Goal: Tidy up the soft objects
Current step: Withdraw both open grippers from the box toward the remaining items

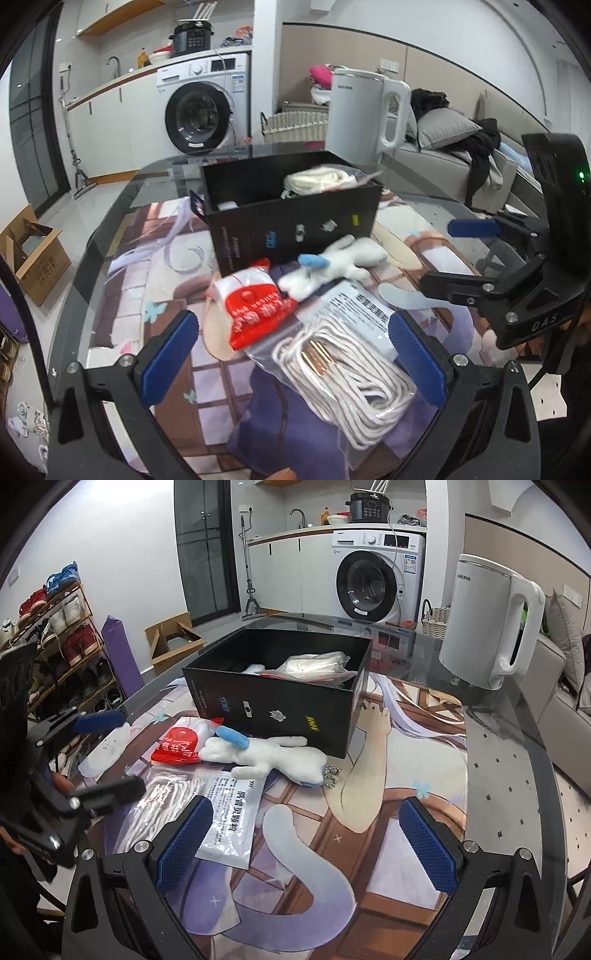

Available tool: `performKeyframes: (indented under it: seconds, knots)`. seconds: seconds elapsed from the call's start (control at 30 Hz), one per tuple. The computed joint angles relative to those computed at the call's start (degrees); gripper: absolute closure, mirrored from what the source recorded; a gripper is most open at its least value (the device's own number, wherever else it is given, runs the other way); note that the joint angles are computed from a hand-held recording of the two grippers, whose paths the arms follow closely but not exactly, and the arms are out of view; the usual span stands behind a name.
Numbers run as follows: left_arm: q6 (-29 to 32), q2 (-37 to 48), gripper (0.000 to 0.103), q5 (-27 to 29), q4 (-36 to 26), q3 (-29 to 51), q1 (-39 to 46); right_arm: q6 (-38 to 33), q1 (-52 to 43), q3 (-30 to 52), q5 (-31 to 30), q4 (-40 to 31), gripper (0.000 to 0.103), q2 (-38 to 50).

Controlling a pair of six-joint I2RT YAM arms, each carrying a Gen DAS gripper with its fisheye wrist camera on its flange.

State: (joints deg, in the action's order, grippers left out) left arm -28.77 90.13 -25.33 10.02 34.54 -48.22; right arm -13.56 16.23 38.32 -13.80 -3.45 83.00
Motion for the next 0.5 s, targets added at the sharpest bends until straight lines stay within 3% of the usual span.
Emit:
performKeyframes:
  seconds: [0.5]
  knots:
    - [1.0,7.5,0.000,4.2,-6.6,6.5,-1.9,-0.5,-0.6,0.5,0.4,-0.5,0.001,0.9]
